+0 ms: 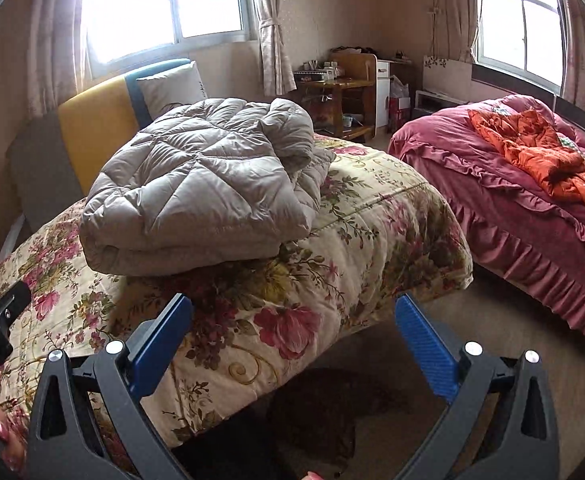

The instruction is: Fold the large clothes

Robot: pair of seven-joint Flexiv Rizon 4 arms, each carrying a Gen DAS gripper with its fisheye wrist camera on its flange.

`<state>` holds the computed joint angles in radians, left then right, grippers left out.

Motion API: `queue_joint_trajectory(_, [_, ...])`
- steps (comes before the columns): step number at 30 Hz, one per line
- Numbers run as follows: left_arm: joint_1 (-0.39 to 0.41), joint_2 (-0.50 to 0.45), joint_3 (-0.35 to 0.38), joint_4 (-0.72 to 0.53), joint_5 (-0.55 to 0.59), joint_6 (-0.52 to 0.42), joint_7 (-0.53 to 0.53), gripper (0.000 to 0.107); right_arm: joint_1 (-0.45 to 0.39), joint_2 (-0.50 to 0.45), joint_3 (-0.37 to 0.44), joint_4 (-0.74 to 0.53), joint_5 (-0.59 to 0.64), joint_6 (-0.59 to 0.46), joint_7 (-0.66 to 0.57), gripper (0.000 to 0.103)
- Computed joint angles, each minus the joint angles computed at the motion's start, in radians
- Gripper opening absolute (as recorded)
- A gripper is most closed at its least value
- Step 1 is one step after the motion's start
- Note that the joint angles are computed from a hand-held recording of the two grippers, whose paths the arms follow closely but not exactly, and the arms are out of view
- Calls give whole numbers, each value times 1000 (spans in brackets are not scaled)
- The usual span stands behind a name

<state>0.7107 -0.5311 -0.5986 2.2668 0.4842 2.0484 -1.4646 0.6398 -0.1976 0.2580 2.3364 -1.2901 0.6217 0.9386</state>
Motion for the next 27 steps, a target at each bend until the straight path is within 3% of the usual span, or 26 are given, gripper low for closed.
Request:
queue_joint_trajectory(7, [-100,27,107,2,-23,30,-21,100,8,-1,3,-5,-15,-11,-23,101])
queue_joint_trajectory(27, [-104,12,109,-8,10,25,-24,100,0,-7,-3,-5,-32,12,-26,101])
